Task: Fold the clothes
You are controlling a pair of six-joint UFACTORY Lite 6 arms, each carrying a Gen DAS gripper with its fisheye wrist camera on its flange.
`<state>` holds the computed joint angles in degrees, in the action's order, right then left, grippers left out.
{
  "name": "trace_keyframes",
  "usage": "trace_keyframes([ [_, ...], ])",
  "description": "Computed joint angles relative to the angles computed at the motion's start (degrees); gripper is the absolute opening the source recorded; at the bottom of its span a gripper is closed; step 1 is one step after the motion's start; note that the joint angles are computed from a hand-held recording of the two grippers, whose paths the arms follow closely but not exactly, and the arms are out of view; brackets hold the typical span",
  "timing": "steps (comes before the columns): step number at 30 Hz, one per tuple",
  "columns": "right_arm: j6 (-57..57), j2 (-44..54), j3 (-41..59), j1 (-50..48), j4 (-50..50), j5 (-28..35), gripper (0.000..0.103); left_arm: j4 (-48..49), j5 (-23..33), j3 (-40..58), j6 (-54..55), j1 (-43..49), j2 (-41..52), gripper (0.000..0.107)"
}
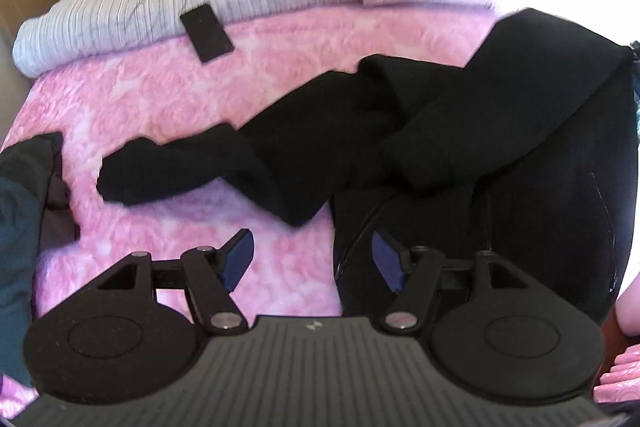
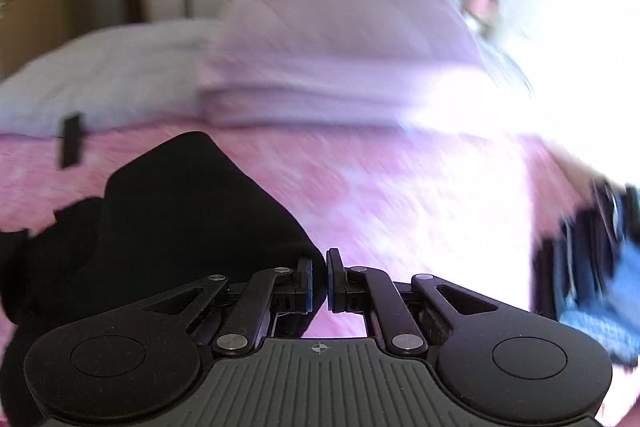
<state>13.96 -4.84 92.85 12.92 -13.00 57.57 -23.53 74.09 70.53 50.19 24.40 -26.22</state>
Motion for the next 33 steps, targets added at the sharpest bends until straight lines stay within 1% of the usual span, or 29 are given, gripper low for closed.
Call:
trace_keyframes([
  [2, -7.2, -1.1, -5.2, -7.4, 6.3, -1.9, 0.005, 3.6, -1.7, -3.7, -5.9, -5.3, -2.9, 0.062],
  [5, -16.1, -1.1, -9.8, -16.0, 14.0, -4.1, 0.005, 10.3, -5.2, -9.8, -14.9, -14.9, -6.5, 0.062],
  [6, -19.0, -0.4, -10.4, -19.0, 17.1, -4.4, 0.005, 12.3, -6.1, -11.6, -17.6, -17.9, -7.4, 0.062],
  [8, -24.6, 2.1, -9.3, -24.1, 23.1, -2.9, 0.006, 14.6, -7.7, -15.1, -20.2, -21.4, -8.4, 0.062],
  [9, -25.4, 4.3, -7.1, -25.4, 24.6, -1.4, 0.015, 15.9, -8.7, -16.5, -20.8, -22.6, -8.4, 0.062],
  [10, -25.2, 5.9, -5.4, -26.3, 24.8, -0.3, 0.027, 15.5, -9.4, -17.1, -19.0, -21.5, -7.7, 0.062],
  [11, -24.0, 6.3, -4.6, -26.2, 23.4, -0.2, 0.057, 15.1, -10.1, -17.7, -17.0, -20.3, -6.9, 0.062],
  [12, -22.4, 6.4, -4.0, -25.7, 21.4, -0.4, 0.07, 14.2, -10.4, -18.2, -14.7, -18.5, -6.1, 0.062],
  [14, -22.6, 4.4, -6.8, -25.8, 20.9, -1.5, 0.07, 10.6, -10.2, -18.7, -8.6, -13.7, -3.6, 0.062],
  [16, -23.0, 0.4, -11.7, -26.2, 22.6, -0.8, 0.07, 5.5, -8.6, -18.8, -2.0, -8.3, -0.3, 0.062],
  [17, -22.4, -2.2, -15.2, -25.9, 24.1, -0.6, 0.07, 2.4, -7.5, -19.1, 1.6, -5.4, 1.8, 0.062],
  [19, -22.6, -9.2, -23.9, -25.9, 27.8, 1.3, 0.07, -2.0, -6.6, -20.2, 6.2, -2.6, 5.3, 0.062],
  [22, -19.7, -21.3, -39.6, -21.6, 30.4, 2.5, 0.07, -6.9, -7.3, -22.1, 8.1, -1.6, 10.6, 0.058],
  [23, -17.2, -25.6, -44.7, -19.5, 31.1, 2.4, 0.07, -8.3, -7.2, -22.5, 8.4, -1.4, 11.8, 0.054],
  [24, -14.2, -30.0, -49.5, -17.1, 32.0, 2.3, 0.07, -9.3, -7.0, -22.9, 8.5, -1.6, 12.7, 0.034],
  [26, -6.7, -39.7, -58.1, -12.8, 34.8, 1.7, 0.07, -8.9, -5.1, -22.3, 8.3, -2.8, 14.4, 0.007],
  [27, -3.1, -43.7, -60.8, -11.7, 35.9, 1.6, 0.07, -7.6, -4.3, -21.7, 7.9, -3.5, 13.0, 0.004],
  [28, 0.6, -47.3, -62.9, -11.0, 36.7, 1.7, 0.07, -6.4, -3.3, -21.0, 7.7, -4.1, 11.7, 0.004],
  [29, 4.3, -50.2, -64.4, -10.2, 37.4, 2.1, 0.065, -6.3, 0.1, -18.6, 8.3, -2.7, 10.9, 0.004],
  [30, 5.5, -50.7, -63.6, -9.9, 37.5, 2.8, 0.024, -6.4, 3.5, -15.9, 8.9, -1.1, 10.5, 0.004],
  [31, 4.8, -48.8, -61.0, -10.3, 37.6, 4.2, 0.007, -6.3, 7.6, -12.4, 9.8, 1.1, 10.5, 0.004],
  [33, 3.5, -44.7, -55.4, -11.1, 37.8, 7.2, 0.003, -6.3, 17.0, -3.5, 11.7, 6.0, 11.6, 0.004],
])
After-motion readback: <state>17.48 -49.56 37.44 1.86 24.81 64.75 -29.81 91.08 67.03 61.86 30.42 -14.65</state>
